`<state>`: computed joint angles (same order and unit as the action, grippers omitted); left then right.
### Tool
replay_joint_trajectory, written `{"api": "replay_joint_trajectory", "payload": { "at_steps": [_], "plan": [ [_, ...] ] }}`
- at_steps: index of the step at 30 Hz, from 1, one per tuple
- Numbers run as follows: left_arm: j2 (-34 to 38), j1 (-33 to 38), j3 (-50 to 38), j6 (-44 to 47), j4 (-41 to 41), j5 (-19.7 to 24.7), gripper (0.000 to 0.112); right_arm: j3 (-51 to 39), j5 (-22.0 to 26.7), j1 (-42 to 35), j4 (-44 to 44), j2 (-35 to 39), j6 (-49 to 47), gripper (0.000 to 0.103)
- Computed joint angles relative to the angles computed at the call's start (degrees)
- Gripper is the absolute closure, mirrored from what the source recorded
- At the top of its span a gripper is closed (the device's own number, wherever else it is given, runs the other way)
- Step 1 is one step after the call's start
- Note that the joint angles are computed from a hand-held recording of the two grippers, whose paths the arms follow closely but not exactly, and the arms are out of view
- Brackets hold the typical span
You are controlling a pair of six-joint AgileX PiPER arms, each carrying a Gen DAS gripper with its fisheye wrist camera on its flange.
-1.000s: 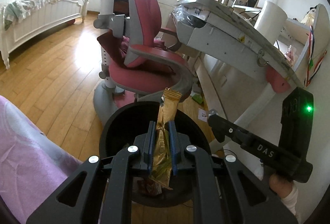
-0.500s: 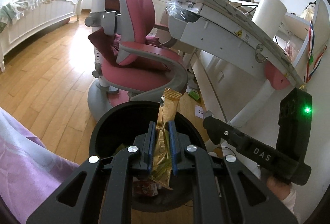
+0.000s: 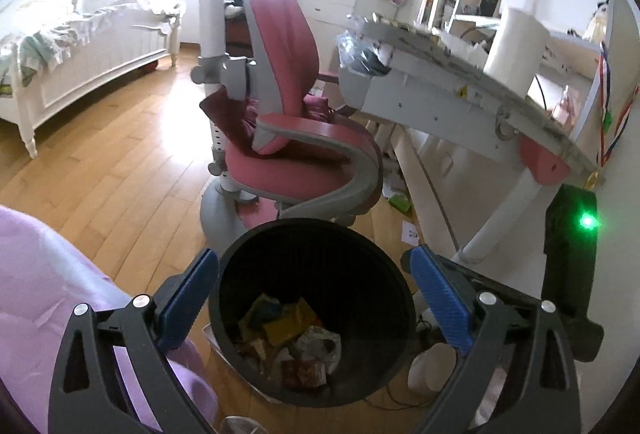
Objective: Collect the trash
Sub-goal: 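Carry the gold wrapper and small bottle over the black bin and release both, then grasp the blue tube on the table with the left tool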
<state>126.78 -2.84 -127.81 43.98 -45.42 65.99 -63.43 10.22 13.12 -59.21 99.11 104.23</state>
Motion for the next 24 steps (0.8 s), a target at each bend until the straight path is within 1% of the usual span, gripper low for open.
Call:
{"api": "replay_joint_trajectory", "payload": {
  "at_steps": [2,5,8,9,11,14,18,21,22,23,24],
  "plan": [
    [-1.1,1.2,1.0,0.5,-0.6,0.0,0.016,-0.8,0.8,1.1,1.9,0.0,-2.1,0.034],
    [-3.4,4.0,3.8,2.6,-1.7,-0.8,0.015,-3.2,2.2,3.1,7.1,0.5,-8.2,0.035],
    [-5.4,7.9,5.6,4.4,-3.1,-1.1,0.015,-6.2,3.7,5.5,11.4,1.4,-13.7,0.035],
    [-5.9,9.3,6.3,5.1,-3.4,-1.4,0.015,-8.1,4.6,6.8,14.3,2.1,-17.3,0.035],
    [-6.8,12.6,7.1,6.4,-3.7,-2.0,0.015,-10.7,6.0,8.4,17.3,3.3,-21.4,0.035],
    [-6.7,17.4,6.8,7.8,-3.3,-2.0,0.015,-15.5,8.0,11.3,21.9,5.7,-27.3,0.035],
    [-4.2,24.0,3.5,8.6,0.9,-1.0,0.015,-23.1,10.9,15.3,27.9,9.7,-35.2,0.035],
    [-2.0,26.9,1.3,8.6,5.8,-2.2,0.015,-28.9,13.2,18.1,32.4,12.7,-41.2,0.035],
    [-1.0,27.9,0.4,7.5,9.0,-3.9,0.015,-30.4,13.8,18.7,33.6,13.5,-42.9,0.035],
    [-0.1,28.3,-0.8,6.3,10.7,-4.2,0.015,-32.2,14.6,19.4,34.9,14.4,-44.6,0.035],
    [2.1,29.3,-4.1,4.3,12.9,-3.3,0.015,-34.6,15.7,20.6,36.1,15.8,-46.4,0.035]
  ]
}}
